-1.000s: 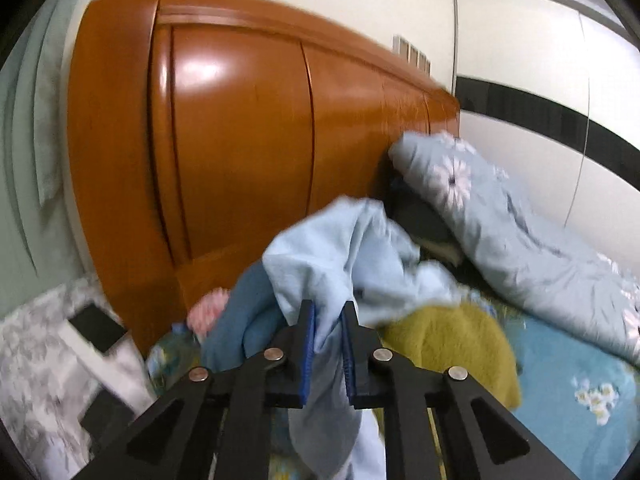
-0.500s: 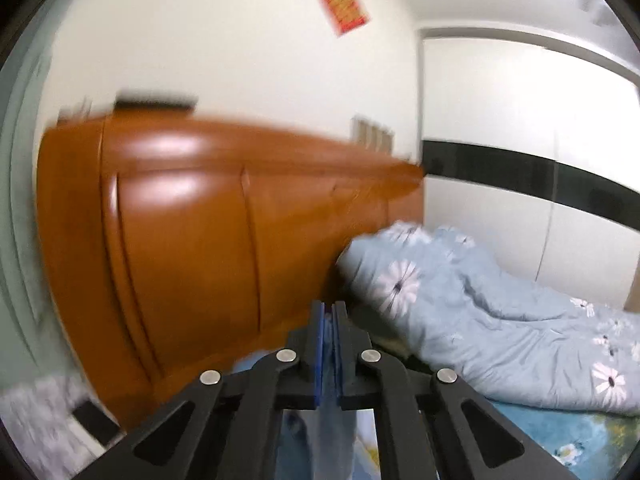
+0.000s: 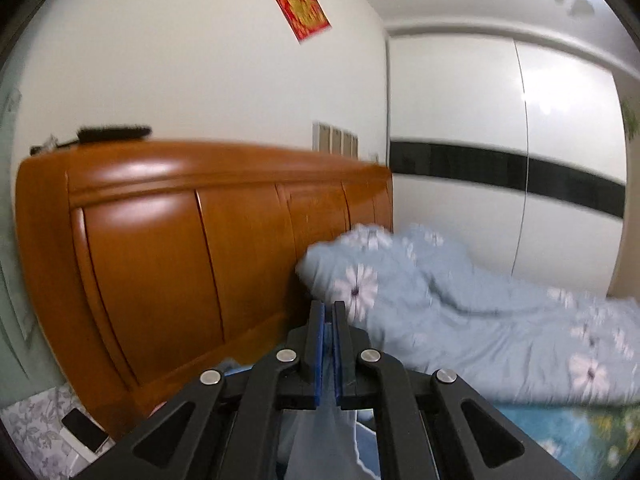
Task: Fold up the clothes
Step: 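Grasp the light blue shirt with the left gripper and lift it, then carry the shirt with the left gripper and drop it onto the open blanket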
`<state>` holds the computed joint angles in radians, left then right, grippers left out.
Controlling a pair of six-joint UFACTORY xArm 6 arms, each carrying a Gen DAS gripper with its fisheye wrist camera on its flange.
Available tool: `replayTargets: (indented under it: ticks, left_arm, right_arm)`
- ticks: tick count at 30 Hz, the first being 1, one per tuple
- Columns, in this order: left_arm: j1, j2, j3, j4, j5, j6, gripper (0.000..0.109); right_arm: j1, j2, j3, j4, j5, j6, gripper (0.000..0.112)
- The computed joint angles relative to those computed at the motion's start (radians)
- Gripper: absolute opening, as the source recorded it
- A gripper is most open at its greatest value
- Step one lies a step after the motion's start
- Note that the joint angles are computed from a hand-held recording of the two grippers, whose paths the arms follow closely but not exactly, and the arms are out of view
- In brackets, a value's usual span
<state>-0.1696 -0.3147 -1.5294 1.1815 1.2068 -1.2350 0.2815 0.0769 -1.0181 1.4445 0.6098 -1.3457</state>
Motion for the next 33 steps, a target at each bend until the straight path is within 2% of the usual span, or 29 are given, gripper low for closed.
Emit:
replayTargets:
  ticks: [8,11,18,21,25,27,30,32,33]
  left_arm:
    - [-0.139,0.099,-0.3,0.232,0.196,0.097,0.004]
    - [-0.156,0.151,-0.383,0.293,0.327,0.162,0.004]
    - [-0.037,0.051,-0.22,0.194,0.412,0.073,0.004]
    - [-0.037,0.021,-0.18,0.222,0.453,0.052,0.004]
    - [-0.072,-0.011,-0.145,0.251,0.421,0.055,0.004]
    - [-0.114,-0.01,-0.146,0.253,0.371,0.067,0.004]
    - [-0.19,0.012,-0.167,0.252,0.281,0.089,0.004]
    - [-0.243,0.039,-0.189,0.224,0.154,0.09,0.004]
    - [-0.266,0.07,-0.224,0.212,0.122,0.104,0.004]
  right_arm:
    - [-0.016,0.006,-0.007,-0.005,0.026,0.021,0.103]
    - [-0.016,-0.001,-0.003,0.001,0.027,0.014,0.103]
    - [-0.026,-0.009,0.007,0.008,0.033,0.008,0.103]
    - [-0.024,-0.002,0.001,0.004,0.027,0.019,0.103]
    - [-0.016,0.002,-0.003,-0.001,0.02,0.018,0.103]
    - [-0.012,0.0,0.0,-0.007,0.012,0.019,0.103]
    - [-0.007,-0.002,0.004,-0.017,0.001,0.021,0.103]
    - [-0.012,-0.013,0.01,-0.015,0.005,0.026,0.103]
    - [-0.019,-0.023,0.014,-0.01,0.012,0.028,0.103]
